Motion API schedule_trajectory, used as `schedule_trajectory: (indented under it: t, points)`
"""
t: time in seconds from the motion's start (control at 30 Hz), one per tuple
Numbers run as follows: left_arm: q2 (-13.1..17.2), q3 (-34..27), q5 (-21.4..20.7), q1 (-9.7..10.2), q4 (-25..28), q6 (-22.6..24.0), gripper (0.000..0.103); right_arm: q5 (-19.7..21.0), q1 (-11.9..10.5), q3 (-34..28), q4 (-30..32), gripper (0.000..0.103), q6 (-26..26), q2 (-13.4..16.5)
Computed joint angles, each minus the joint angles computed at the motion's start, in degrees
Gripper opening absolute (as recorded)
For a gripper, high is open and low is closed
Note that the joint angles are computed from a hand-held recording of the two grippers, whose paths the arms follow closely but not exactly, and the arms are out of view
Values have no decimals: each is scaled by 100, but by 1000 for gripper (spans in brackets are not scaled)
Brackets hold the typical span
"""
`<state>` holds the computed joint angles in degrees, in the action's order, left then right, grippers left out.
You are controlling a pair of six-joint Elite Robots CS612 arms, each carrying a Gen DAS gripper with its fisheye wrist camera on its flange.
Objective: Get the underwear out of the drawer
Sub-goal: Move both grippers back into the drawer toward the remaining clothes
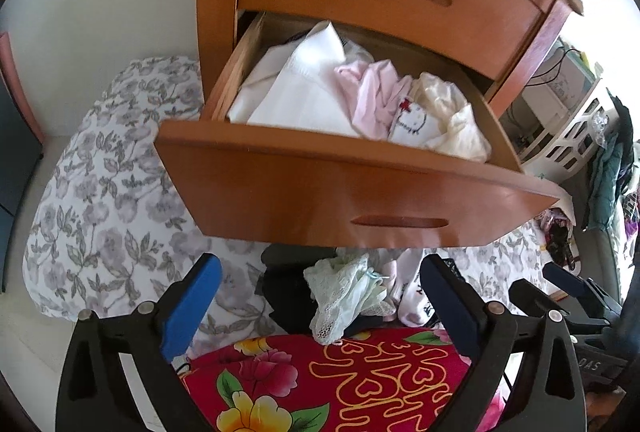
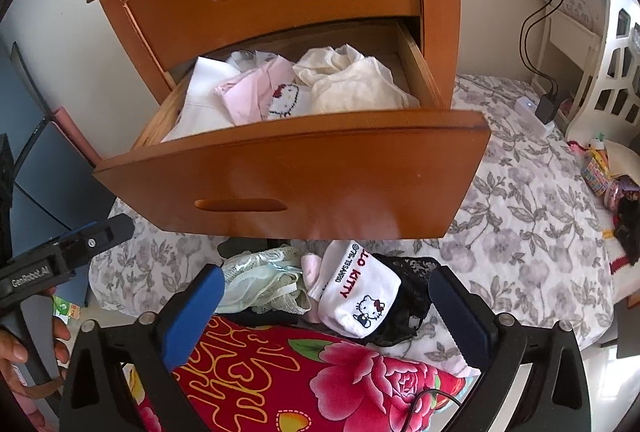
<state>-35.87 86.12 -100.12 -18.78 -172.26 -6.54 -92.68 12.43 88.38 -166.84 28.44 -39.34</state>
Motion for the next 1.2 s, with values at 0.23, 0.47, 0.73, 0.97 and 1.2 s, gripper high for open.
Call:
schedule_trajectory:
  t: [0.23, 0.47, 0.73, 0.97, 1.2]
  points:
    - [-107, 159, -39, 62, -954, -107, 100, -148, 23, 66, -324, 103, -67, -84]
    - [-60, 137, -93, 135, -1516, -410, 101, -233, 38, 107, -780, 103, -155, -130]
    - [19, 117, -86, 125, -2159, -402, 102, -336, 10, 69, -1306, 103, -241, -107]
    - [57, -91, -191, 156, -2041, -427, 102, -386, -36, -98, -1495, 103, -447, -51]
    - [124, -412, -414, 174, -1789, -260, 102, -309, -106, -349, -1307, 103, -691, 30]
